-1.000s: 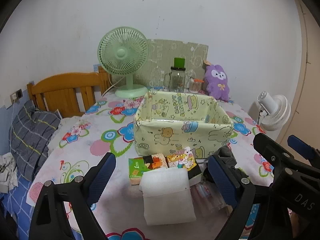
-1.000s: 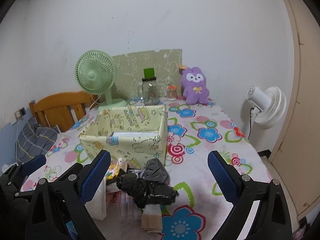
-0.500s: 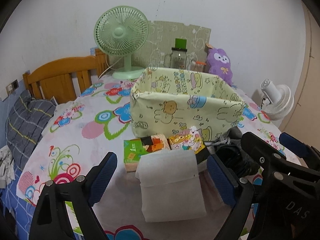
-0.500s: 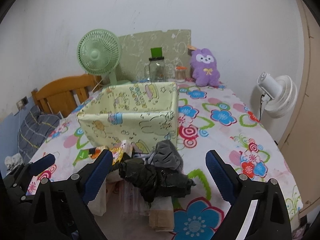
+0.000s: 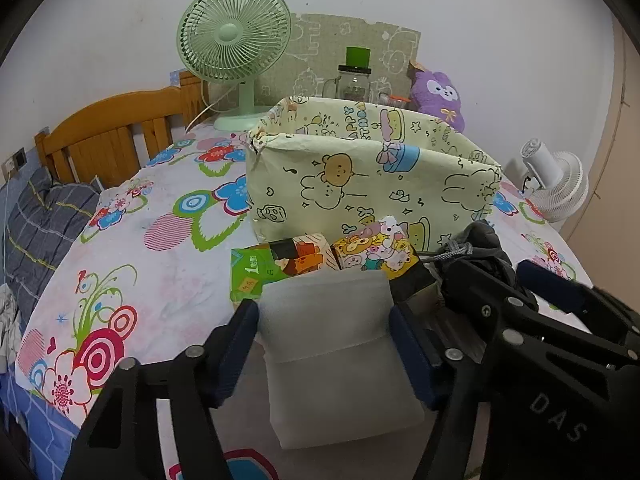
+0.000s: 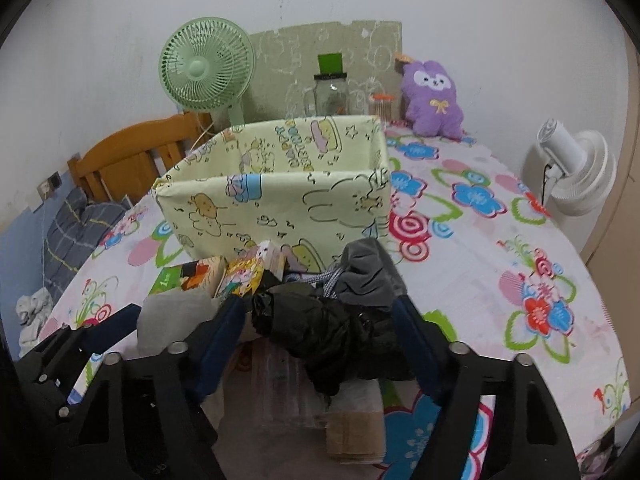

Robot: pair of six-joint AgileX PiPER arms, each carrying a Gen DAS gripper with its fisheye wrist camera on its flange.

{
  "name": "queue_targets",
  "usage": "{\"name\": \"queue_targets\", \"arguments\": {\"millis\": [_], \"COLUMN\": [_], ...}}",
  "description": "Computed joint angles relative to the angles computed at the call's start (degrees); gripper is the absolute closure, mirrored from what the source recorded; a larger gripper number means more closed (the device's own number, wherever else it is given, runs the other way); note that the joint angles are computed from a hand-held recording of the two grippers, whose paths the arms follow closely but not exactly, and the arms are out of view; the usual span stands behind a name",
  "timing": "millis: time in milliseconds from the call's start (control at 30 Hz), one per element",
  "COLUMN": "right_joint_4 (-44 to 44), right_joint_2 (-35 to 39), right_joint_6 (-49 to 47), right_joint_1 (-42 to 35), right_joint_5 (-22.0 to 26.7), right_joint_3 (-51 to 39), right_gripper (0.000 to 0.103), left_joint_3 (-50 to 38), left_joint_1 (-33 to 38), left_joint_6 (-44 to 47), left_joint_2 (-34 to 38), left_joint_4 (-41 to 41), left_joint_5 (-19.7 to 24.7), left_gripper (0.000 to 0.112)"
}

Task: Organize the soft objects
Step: 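Grasp the white folded cloth pad with the left tool while the right tool grasps the black plastic bag, then carry the white pad with the left tool while the right tool carries the black bag to the basket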

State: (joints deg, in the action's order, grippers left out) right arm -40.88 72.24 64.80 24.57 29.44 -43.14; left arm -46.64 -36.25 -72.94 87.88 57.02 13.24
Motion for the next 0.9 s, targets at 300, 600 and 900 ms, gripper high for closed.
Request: {"name": "queue_targets", "arguments": {"millis": [300, 600, 900], "right_joint_4": [2.3, 1.4, 2.5], "right_joint_2": [0.5, -0.6, -2.8], "right_joint_6": [-1.2, -0.5, -2.4], "right_joint_1": [0.1, 0.5, 0.7], "right_joint_5": [-0.8, 1.5, 4.4], "right_joint_3": [-0.5, -1.2, -3.0], "right_gripper": [0.067, 0.07, 0.071], "left_joint_3": [-0.3, -0.7, -2.6], "left_joint_1": [-1.0, -1.4, -2.3], "left_joint_6": [-1.4, 2.1, 8.3], "left_joint_2": [-0.3, -1.4, -3.3], "left_joint_4": [2.3, -1.3, -7.2], "left_joint_5": [0.9, 0.8, 2.5], "left_gripper": [0.069, 0.081, 0.087]}}
